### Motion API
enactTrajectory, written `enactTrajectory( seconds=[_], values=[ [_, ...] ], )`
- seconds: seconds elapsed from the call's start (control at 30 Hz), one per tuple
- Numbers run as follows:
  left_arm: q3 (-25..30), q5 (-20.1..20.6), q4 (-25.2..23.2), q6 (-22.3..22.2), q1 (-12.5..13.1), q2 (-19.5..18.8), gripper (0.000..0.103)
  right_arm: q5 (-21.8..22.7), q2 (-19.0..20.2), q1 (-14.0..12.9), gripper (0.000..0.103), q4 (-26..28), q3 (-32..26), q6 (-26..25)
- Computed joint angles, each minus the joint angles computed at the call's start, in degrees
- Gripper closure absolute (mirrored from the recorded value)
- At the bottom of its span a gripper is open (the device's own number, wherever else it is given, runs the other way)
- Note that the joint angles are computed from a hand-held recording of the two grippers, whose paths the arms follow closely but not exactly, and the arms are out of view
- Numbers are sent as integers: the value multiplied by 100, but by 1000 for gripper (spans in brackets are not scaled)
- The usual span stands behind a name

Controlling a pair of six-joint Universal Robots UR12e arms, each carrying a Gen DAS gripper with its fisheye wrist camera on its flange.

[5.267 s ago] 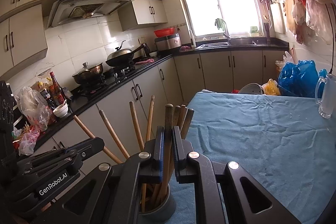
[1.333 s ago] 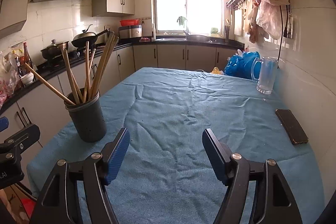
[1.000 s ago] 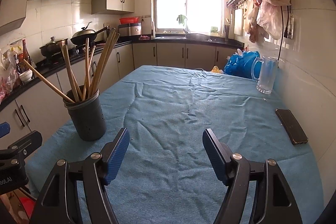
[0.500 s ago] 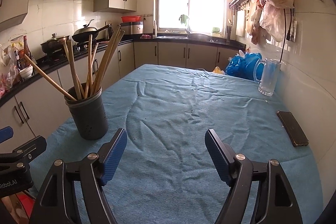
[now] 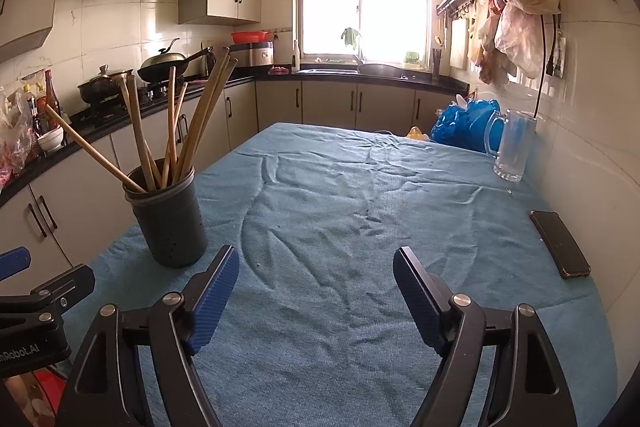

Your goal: Organize utensils

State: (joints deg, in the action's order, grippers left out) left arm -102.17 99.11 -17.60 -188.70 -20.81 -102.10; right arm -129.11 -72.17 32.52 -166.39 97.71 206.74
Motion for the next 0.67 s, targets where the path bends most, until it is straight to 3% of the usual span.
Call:
enactTrajectory(
  seconds=[0.53,0.67],
  values=[
    [80,302,-2,-107,-99,-61,0,223,-40,-59,19,-134,115,-19],
    [109,195,-46,-2,-141,-71,0,276,-111,-128,17,-152,216,147]
  ],
)
